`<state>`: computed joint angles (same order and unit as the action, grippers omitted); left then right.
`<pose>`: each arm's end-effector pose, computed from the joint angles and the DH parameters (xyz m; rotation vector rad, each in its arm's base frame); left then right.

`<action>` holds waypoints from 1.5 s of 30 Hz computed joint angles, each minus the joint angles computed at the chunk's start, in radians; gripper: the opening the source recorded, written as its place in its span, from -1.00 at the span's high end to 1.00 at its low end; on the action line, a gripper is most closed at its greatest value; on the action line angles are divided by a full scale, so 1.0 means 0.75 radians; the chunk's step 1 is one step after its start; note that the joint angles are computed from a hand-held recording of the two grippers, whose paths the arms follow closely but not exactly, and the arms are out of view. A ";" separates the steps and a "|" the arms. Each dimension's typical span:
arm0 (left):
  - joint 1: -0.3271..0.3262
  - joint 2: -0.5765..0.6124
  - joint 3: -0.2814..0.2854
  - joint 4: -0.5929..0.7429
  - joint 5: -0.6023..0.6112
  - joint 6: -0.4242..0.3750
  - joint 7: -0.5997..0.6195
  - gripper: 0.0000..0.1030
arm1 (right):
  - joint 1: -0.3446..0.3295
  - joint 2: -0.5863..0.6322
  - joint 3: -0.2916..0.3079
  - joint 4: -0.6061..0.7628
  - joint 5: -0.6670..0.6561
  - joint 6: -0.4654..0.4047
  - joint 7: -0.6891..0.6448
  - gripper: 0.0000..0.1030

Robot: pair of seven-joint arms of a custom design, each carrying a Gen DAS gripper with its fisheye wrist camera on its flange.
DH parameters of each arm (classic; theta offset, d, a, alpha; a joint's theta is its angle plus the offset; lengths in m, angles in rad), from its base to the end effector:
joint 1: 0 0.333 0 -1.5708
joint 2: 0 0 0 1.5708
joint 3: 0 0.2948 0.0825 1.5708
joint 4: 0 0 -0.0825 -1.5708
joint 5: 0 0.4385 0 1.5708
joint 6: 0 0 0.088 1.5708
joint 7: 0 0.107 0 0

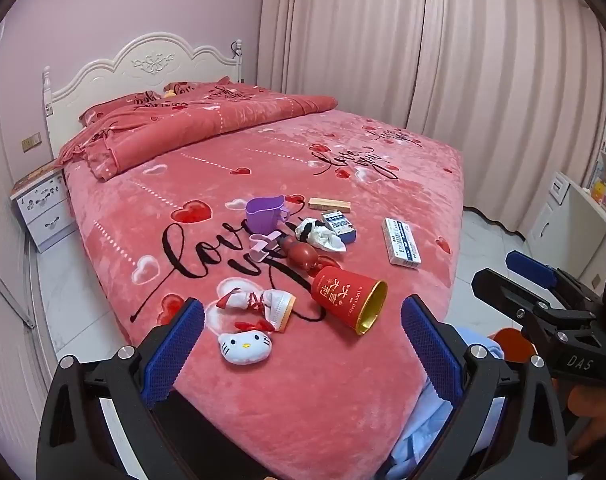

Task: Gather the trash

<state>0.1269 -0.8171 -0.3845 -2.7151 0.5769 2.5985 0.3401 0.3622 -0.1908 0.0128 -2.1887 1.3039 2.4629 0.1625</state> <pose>0.4127 -0.1130 0.4791 -2.0266 1.0915 -0.6389 0.5444 0.2131 0.4745 -1.9482 0.6922 -0.1204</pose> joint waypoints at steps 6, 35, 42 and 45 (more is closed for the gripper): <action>-0.011 -0.010 -0.002 -0.006 -0.005 -0.016 0.006 -0.89 | -0.002 0.000 -0.001 -0.001 -0.003 -0.007 0.002 -0.91; -0.016 0.011 0.007 -0.018 -0.017 -0.001 0.013 -0.89 | -0.013 0.016 0.000 -0.007 -0.003 -0.022 0.017 -0.91; -0.016 0.030 0.003 -0.005 -0.013 -0.007 0.010 -0.89 | -0.018 0.021 0.002 -0.001 -0.004 -0.029 0.021 -0.91; -0.019 0.030 0.008 -0.005 -0.012 -0.009 0.011 -0.89 | -0.020 0.022 0.002 0.000 -0.005 -0.031 0.024 -0.91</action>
<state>0.1125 -0.7947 -0.3786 -2.7188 0.5681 2.5920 0.3487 0.3474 -0.1741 0.0141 -2.1887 1.3004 2.4393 0.1805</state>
